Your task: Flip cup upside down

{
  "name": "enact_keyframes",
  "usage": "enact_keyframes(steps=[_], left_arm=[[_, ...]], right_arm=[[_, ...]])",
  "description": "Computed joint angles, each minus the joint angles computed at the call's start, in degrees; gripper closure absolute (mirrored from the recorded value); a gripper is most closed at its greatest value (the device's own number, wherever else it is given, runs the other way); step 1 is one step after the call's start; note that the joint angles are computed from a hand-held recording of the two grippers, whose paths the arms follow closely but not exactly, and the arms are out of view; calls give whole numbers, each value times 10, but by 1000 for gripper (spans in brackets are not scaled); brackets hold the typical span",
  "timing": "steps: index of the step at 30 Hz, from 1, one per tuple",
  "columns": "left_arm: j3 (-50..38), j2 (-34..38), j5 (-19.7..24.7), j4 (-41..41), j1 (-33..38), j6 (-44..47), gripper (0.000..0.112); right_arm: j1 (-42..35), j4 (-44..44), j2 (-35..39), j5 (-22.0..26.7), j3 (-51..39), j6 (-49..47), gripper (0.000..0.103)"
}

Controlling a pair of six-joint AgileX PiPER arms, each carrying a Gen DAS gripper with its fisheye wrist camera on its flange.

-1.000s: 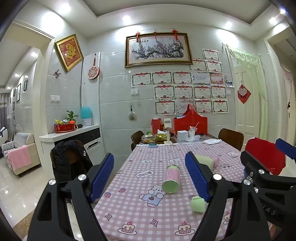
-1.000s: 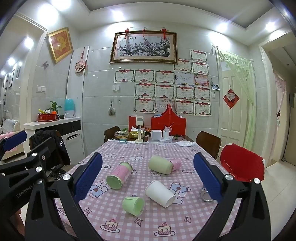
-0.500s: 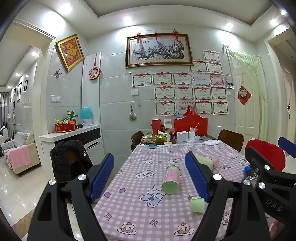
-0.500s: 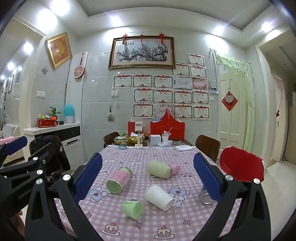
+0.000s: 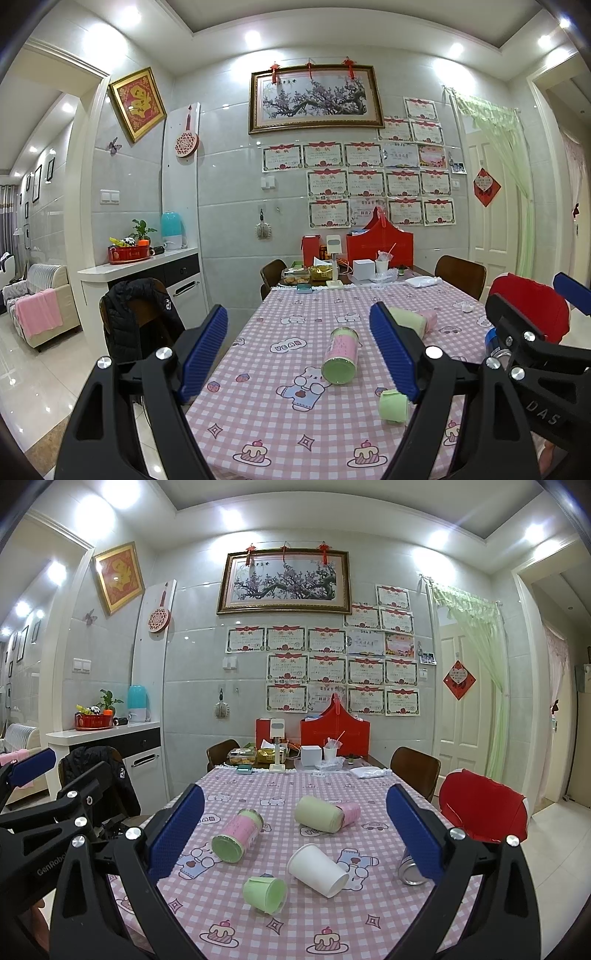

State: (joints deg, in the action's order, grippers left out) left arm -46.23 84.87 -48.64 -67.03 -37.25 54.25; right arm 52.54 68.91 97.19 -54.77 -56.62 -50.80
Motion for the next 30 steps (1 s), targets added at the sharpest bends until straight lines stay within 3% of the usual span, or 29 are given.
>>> enact_keyframes(steps=[30], left_arm=[[1,13,7,15,12,-14,34]], right_arm=[[-4,0,5,8,-2,1,8]])
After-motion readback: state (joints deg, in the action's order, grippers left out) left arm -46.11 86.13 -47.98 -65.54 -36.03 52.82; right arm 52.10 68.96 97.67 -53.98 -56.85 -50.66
